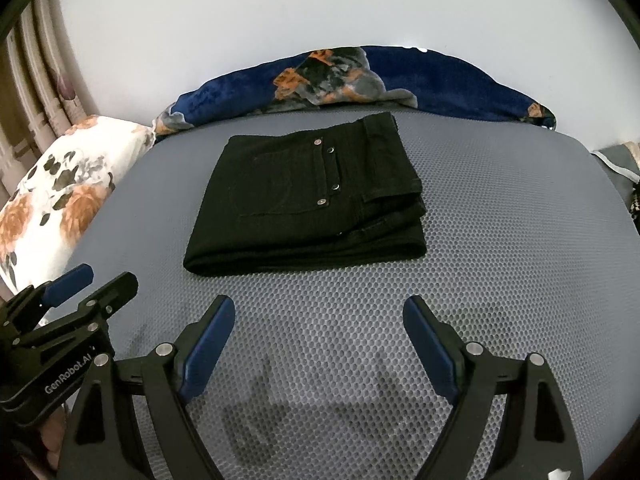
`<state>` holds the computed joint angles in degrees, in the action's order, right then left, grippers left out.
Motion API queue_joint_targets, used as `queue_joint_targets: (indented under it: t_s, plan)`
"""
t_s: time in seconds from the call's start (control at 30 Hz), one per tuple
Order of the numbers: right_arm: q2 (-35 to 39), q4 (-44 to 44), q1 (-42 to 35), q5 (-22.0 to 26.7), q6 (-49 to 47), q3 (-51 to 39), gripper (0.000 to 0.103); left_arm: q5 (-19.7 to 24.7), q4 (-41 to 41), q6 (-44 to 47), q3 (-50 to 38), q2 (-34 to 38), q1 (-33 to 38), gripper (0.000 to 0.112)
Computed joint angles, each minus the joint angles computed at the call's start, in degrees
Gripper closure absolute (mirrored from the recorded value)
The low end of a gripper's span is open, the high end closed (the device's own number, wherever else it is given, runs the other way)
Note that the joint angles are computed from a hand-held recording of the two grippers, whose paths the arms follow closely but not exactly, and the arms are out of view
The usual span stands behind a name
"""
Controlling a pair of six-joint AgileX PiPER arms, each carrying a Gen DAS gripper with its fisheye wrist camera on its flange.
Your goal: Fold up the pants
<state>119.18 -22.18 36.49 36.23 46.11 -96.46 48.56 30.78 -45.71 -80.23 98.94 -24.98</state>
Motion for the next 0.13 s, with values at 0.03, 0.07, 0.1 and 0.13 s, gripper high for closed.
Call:
queue_joint_targets:
  t_s: [0.03,0.07,0.1,0.13]
  plan:
    - [0.0,-0.1,0.0,0.1,0.1,0.0,0.019,0.1,0.1,0.0,0.0,0.0,0.0,0.050]
    - [0.0,0.0,0.0,0.1,0.2,0.0,0.019,0.3,0.2,-0.4,0.0,0.0,-0.2,0.050]
    - [0.0,0.0,0.0,0.1,0.2,0.0,0.019,-0.3,-0.5,0.2,0.1,-0.1,0.1,0.050]
    - [0.0,-0.2,0.1,0.2,0.5,-0.1,0.019,-0.4,-0.9,0.5,0.2,-0.2,0.2,0.050]
